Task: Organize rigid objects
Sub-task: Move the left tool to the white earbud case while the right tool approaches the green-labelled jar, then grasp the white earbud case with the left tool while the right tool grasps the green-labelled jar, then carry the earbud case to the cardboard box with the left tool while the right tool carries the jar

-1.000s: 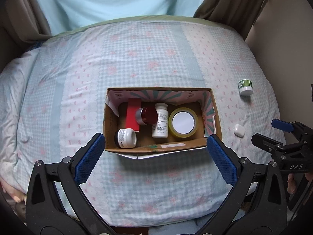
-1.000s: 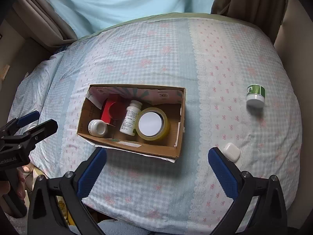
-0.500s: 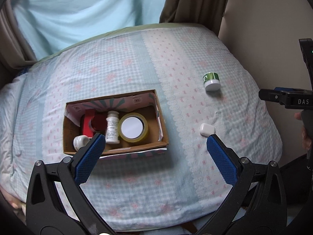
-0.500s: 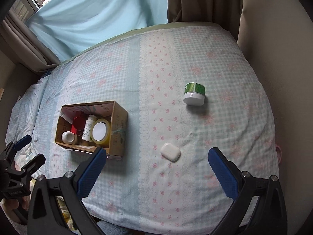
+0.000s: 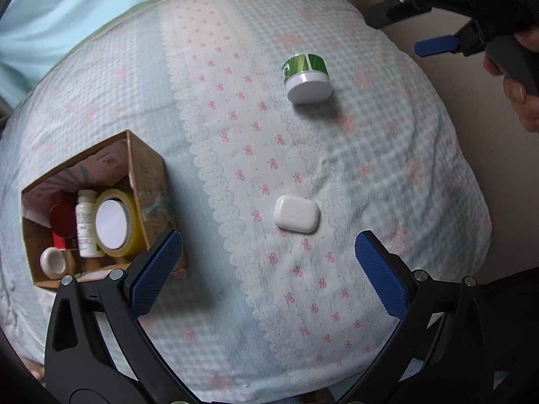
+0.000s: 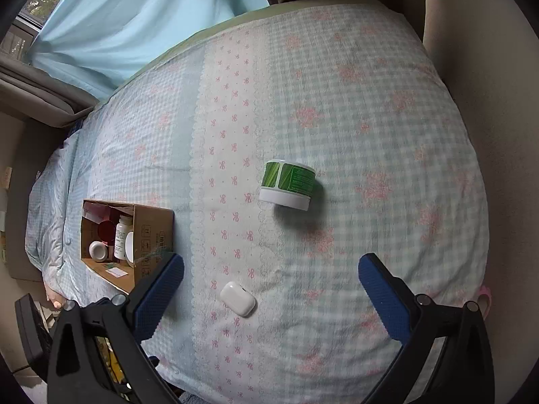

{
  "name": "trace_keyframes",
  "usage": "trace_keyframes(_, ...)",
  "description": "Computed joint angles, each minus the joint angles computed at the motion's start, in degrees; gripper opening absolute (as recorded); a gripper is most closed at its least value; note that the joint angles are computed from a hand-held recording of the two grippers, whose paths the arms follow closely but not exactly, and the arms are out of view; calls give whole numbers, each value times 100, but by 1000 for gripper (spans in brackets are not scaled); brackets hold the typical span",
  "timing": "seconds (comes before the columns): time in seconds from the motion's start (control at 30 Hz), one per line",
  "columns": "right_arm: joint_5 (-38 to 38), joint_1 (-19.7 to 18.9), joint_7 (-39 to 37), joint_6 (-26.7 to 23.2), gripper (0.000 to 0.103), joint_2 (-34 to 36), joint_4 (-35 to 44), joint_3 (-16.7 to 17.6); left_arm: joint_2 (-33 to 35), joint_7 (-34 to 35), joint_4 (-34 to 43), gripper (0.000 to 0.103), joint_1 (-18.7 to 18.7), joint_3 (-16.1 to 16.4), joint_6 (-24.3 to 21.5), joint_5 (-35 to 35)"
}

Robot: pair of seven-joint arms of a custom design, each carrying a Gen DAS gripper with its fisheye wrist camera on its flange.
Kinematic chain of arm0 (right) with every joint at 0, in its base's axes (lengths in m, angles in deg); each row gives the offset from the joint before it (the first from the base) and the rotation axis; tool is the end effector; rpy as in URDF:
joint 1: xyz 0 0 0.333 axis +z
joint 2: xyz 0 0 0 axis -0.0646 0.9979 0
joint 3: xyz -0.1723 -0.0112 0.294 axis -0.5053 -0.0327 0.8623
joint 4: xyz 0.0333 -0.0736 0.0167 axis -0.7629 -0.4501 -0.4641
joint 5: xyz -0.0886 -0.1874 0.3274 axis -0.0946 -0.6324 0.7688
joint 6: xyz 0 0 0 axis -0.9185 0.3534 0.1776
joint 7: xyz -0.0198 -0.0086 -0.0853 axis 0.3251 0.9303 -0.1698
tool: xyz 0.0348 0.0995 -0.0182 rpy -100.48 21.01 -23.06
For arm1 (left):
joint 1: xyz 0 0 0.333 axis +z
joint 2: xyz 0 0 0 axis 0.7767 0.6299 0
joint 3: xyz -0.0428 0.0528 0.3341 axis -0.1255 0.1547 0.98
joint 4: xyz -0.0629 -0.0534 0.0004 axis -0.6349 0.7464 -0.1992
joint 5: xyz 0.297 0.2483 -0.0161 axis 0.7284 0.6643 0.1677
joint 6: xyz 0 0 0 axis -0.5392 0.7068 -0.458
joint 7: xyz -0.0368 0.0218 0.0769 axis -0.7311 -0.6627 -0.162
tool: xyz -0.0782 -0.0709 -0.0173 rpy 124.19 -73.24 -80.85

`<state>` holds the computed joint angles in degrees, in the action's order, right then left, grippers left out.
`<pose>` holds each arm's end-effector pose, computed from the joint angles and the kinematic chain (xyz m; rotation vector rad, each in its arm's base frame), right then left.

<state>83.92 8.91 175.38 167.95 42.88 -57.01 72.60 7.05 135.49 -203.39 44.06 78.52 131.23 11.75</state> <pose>0.6109 0.2148 0.5004 -1.9649 1.9142 0.2260 0.5115 -0.1605 0.4815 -1.7697 2.4573 -0.3041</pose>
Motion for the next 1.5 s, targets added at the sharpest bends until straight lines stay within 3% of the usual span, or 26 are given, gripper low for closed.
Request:
trace_keyframes(0.23, 942, -385, -317, -136, 103, 1245, 807, 214, 1039, 47, 343, 101, -164, -29, -35, 58)
trace_keyframes(0.43, 1178, -498, -152, 22, 103, 1985, 1227, 411, 1692, 386, 606, 97, -164, 22, -48, -193)
trace_keyframes(0.53, 1247, -538, -112, 105, 103, 2191, 1327, 503, 1929, 473, 720, 90, -190, 48, -77, -185)
trace_keyframes(0.6, 1162, -512, -14, 105, 98, 2294, 1404, 506, 2032, 479, 764, 87, -210, 61, -106, -190)
trace_keyframes(0.63, 1136, -508, 55, 84, 93, 2348, 1452, 512, 2066, 510, 766, 87, -214, 57, -91, -210)
trace_keyframes(0.83, 986, -468, 501, 62, 89, 2620, 1735, 524, 2058, 709, 635, 85, -276, 76, 31, -47)
trace_keyframes(0.93, 785, -409, 755, -49, 84, 2740, 1907, 487, 1999, 590, 495, 75, -378, 87, 150, 149)
trace_keyframes(1.0, 569, -335, 909, -132, 77, 2778, 2004, 434, 1915, 632, 405, 57, -386, 76, 170, 195)
trace_keyframes(1.03, 392, -276, 1000, -217, 68, 2797, 2077, 380, 1882, 624, 385, 58, -408, 78, 168, 267)
trace_keyframes(1.07, 369, -289, 1003, -202, 67, 2798, 2082, 404, 1861, 637, 372, 58, -411, 72, 153, 279)
trace_keyframes(1.3, 317, -343, 1081, -215, 67, 2809, 2105, 484, 1777, 637, 271, 58, -374, 46, 202, 113)
trace_keyframes(1.5, 532, -442, 1073, 96, 67, 2496, 1612, 536, 1661, 481, 377, 58, -278, 117, 132, 91)
